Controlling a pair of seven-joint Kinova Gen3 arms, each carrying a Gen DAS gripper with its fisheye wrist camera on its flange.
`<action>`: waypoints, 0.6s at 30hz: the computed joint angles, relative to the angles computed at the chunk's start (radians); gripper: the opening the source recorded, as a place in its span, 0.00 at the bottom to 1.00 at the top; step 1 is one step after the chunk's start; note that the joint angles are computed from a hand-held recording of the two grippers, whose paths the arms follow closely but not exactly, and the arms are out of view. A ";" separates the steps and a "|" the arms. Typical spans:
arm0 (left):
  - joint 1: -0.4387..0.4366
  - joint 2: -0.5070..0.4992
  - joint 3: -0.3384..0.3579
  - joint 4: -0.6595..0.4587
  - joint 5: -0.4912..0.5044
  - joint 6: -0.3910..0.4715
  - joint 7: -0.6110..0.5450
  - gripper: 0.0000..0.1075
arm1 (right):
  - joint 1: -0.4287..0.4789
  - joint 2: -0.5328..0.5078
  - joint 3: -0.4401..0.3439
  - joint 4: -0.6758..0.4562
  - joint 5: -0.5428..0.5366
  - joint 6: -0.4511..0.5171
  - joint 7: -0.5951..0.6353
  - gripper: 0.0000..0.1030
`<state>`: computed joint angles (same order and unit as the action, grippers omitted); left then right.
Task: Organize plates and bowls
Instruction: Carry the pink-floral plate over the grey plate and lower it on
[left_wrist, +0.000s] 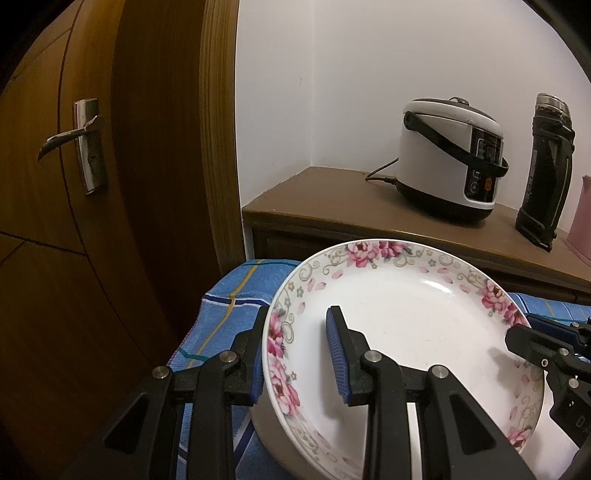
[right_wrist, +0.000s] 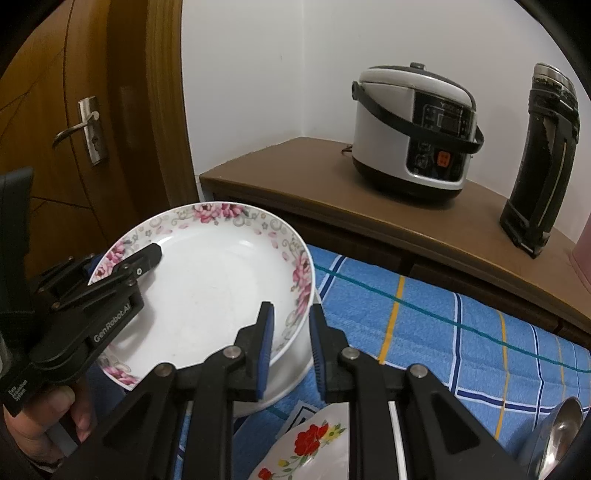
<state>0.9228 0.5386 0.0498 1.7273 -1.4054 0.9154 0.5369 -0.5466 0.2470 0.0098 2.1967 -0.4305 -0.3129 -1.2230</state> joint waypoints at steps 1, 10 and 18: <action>-0.001 0.002 0.001 -0.003 0.003 0.000 -0.007 0.30 | -0.001 0.002 0.001 -0.002 -0.003 0.002 0.000 0.19; -0.006 0.014 -0.009 -0.029 0.030 -0.014 -0.046 0.30 | -0.015 0.015 0.023 -0.023 -0.017 0.027 0.009 0.19; -0.020 0.009 -0.019 -0.031 0.056 -0.068 -0.076 0.30 | -0.063 0.023 0.086 -0.051 -0.051 0.084 0.049 0.19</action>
